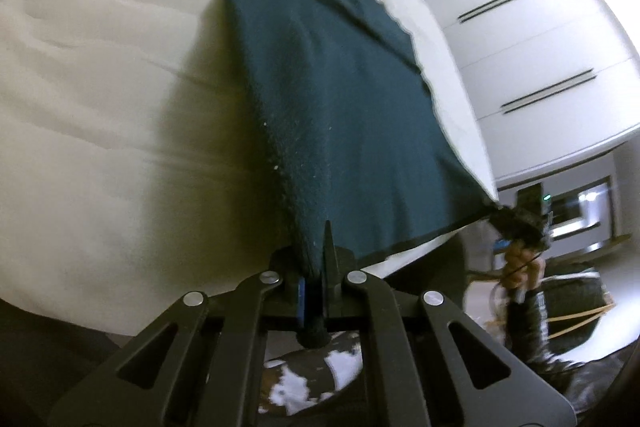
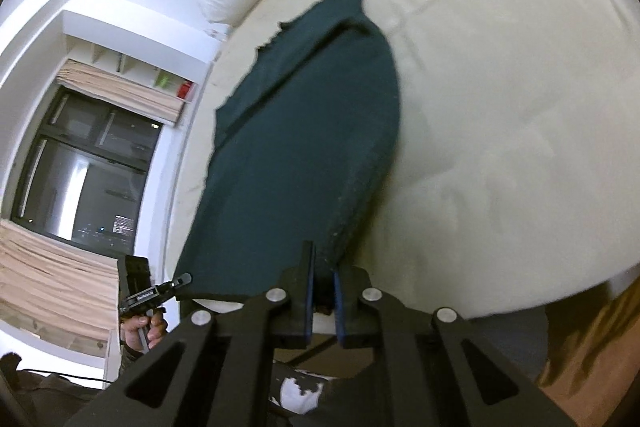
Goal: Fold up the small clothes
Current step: 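Grasp the hem with both grippers and lift it toward the collar, then carry the held hem over the body and lay it near the collar with both grippers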
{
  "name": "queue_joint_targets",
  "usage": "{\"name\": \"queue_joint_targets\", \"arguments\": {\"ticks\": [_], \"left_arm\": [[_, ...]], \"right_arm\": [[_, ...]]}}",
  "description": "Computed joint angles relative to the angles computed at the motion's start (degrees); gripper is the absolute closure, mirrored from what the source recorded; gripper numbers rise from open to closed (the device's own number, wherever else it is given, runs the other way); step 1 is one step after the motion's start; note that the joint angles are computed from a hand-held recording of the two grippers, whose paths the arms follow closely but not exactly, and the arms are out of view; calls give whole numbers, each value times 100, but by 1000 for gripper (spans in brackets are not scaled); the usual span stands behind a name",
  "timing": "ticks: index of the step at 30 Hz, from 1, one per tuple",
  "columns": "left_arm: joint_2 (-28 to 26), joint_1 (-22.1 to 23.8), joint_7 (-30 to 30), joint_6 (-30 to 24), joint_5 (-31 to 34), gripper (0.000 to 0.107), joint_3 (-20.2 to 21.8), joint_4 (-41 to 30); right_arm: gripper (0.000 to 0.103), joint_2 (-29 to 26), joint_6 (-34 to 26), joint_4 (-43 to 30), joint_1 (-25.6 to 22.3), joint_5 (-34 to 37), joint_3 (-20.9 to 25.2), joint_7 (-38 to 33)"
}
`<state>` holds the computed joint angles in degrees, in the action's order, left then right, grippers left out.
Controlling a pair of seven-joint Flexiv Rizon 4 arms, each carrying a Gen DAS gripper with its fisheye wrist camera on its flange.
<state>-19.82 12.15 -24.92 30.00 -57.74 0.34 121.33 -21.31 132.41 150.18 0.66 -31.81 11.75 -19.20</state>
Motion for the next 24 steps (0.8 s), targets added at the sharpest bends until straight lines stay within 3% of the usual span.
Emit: {"name": "queue_joint_targets", "arguments": {"ticks": [9, 16, 24], "left_arm": [[-208, 318, -308, -1176, -885, 104, -101, -466], [-489, 363, -690, -1470, -1388, 104, -247, -1009], [-1360, 435, -1713, -1299, -1867, 104, -618, -2046]], "right_arm": [[94, -316, 708, -528, 202, 634, -86, -69], [94, -583, 677, -1127, 245, 852, -191, 31], [94, -992, 429, -1937, 145, 965, -254, 318]]}}
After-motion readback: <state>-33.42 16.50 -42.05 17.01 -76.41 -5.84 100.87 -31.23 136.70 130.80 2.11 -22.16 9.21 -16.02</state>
